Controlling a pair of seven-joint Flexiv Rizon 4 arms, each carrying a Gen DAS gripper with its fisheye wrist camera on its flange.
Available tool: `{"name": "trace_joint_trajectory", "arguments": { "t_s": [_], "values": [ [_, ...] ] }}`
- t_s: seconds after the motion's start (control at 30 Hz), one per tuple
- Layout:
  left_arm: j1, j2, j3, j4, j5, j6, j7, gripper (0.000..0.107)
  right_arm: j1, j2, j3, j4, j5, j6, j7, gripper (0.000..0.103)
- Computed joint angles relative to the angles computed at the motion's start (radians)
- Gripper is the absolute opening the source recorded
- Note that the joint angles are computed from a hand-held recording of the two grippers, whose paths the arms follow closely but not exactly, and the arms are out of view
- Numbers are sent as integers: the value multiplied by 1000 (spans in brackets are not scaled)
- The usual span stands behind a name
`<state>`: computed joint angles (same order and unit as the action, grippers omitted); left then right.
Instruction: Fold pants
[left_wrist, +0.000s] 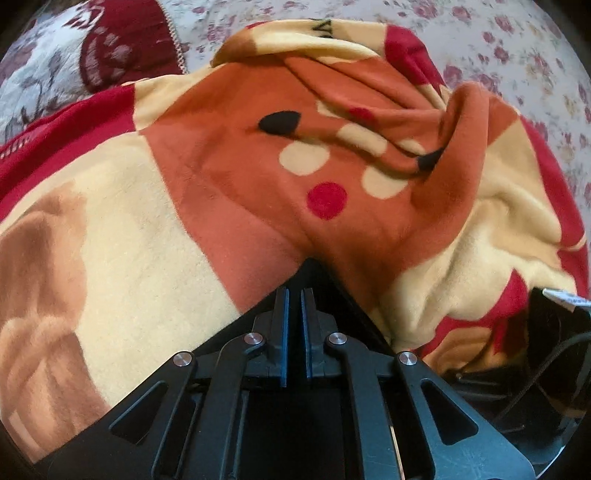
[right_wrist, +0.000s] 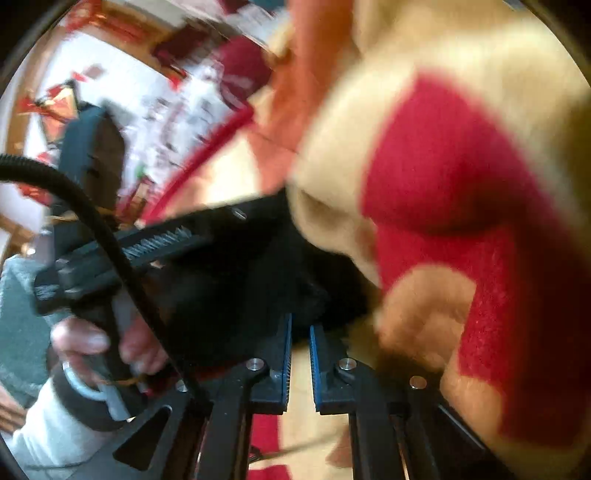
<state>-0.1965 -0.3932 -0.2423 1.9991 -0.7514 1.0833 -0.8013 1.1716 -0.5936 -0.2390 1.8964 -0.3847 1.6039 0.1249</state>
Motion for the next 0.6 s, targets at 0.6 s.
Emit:
{"name": "trace_joint_trajectory", "arguments": {
  "t_s": [0.6],
  "values": [
    [-42, 253, 87, 216, 12, 160, -34, 39, 89, 95, -143, 23, -347, -69, 182, 14]
  ]
}}
